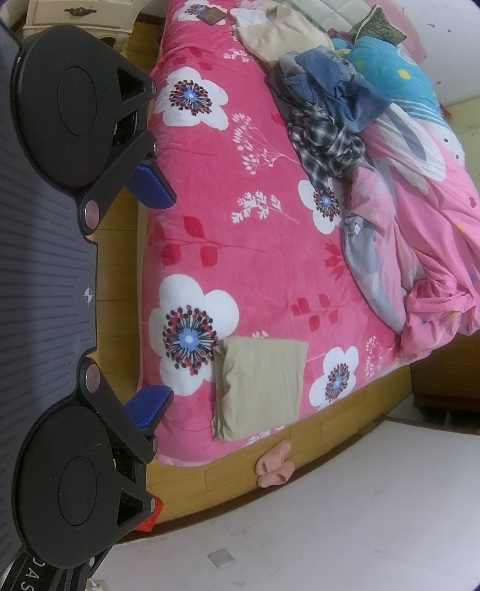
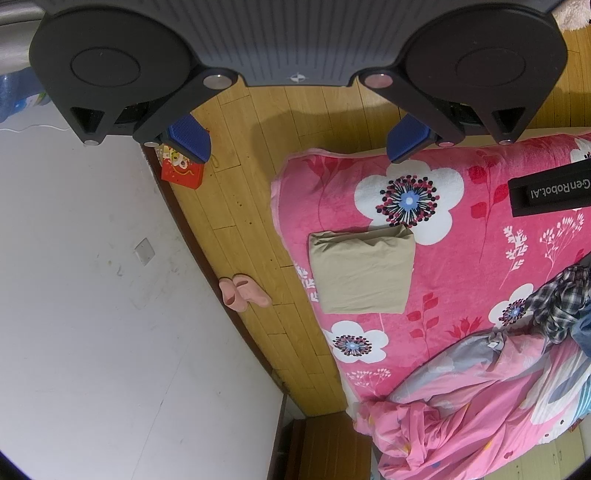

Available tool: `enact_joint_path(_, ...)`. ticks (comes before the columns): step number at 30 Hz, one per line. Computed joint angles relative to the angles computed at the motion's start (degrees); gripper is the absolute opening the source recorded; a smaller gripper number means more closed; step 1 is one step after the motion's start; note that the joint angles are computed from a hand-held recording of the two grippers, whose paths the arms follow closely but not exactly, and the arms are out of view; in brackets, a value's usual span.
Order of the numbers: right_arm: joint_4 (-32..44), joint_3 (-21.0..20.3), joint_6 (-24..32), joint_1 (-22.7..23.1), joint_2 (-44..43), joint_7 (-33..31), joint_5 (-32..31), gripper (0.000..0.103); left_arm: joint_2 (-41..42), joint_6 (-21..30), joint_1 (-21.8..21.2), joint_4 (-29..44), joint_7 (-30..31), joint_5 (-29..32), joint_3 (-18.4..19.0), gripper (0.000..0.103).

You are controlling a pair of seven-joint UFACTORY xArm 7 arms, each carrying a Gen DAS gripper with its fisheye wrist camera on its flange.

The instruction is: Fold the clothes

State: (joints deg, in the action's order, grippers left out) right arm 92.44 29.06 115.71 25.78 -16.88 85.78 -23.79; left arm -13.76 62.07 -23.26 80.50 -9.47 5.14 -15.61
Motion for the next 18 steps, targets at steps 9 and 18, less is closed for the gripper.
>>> enact_joint_path(9, 0.32, 0.07, 0.23, 0.4, 0.58, 0.56, -0.4, 0.103, 0.41, 0.05, -0.13, 0.36, -0.13, 0.25, -0.05, 0.103)
enact_joint_path(18, -0.06, -0.44, -0.11, 0.43, 0.18, 0.15, -0.28, 0.103, 0.72, 0.21, -0.21, 0.75, 0.08, 0.45, -0.03, 0.103)
